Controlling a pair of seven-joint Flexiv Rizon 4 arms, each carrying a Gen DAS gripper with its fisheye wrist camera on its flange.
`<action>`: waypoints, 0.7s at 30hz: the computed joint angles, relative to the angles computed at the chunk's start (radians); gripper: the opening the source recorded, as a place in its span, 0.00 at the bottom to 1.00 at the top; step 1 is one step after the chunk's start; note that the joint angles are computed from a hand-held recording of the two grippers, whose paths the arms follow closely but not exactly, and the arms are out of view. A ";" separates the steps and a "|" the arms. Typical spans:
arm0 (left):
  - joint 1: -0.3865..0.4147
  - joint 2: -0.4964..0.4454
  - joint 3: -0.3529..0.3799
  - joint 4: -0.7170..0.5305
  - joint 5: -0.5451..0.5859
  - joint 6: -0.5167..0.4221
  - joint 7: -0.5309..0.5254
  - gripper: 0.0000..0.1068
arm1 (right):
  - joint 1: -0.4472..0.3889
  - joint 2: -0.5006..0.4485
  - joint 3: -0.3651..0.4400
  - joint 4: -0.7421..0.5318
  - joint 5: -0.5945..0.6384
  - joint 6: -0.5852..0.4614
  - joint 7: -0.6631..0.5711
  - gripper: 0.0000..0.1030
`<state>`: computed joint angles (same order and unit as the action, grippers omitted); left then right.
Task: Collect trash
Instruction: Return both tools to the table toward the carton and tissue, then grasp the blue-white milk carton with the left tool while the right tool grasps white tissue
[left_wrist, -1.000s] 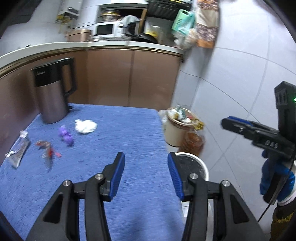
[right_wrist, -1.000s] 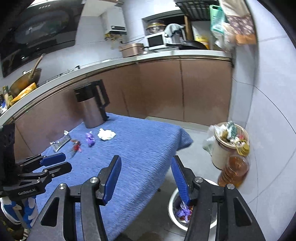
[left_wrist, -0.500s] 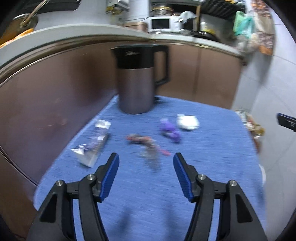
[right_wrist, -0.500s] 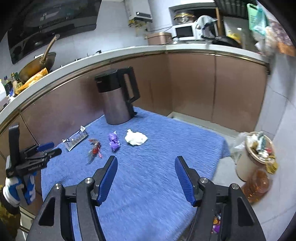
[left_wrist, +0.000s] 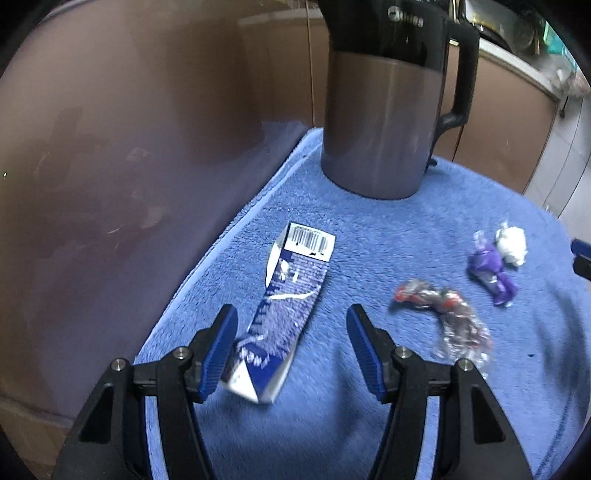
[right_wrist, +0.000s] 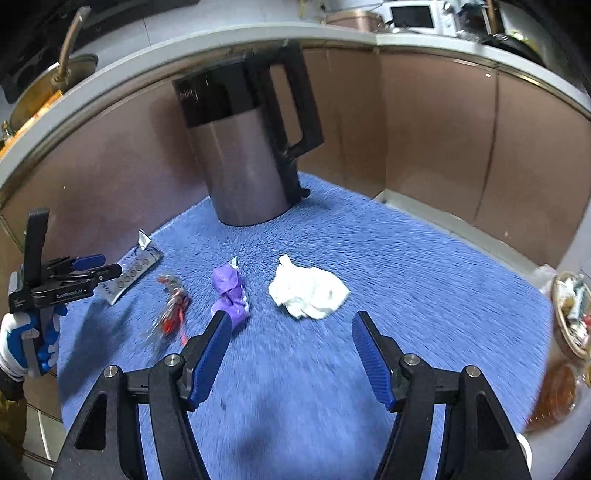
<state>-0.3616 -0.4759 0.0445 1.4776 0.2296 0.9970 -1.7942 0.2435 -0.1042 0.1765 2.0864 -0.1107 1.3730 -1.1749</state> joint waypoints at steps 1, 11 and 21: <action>0.000 -0.013 0.002 -0.020 0.004 -0.020 0.008 0.55 | 0.003 -0.029 -0.004 -0.022 -0.004 -0.003 -0.006 0.68; -0.007 -0.088 0.024 -0.111 0.035 -0.126 -0.017 0.54 | 0.025 -0.195 -0.046 -0.135 -0.081 -0.010 0.032 0.68; -0.018 -0.067 0.019 -0.058 0.048 -0.055 -0.018 0.31 | -0.004 -0.231 -0.019 -0.129 -0.050 0.047 0.022 0.26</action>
<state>-0.3800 -0.5432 0.0636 1.4199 0.2776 0.9425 -1.8125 0.2394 -0.3353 0.1575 1.9572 -0.1606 1.4203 -1.1528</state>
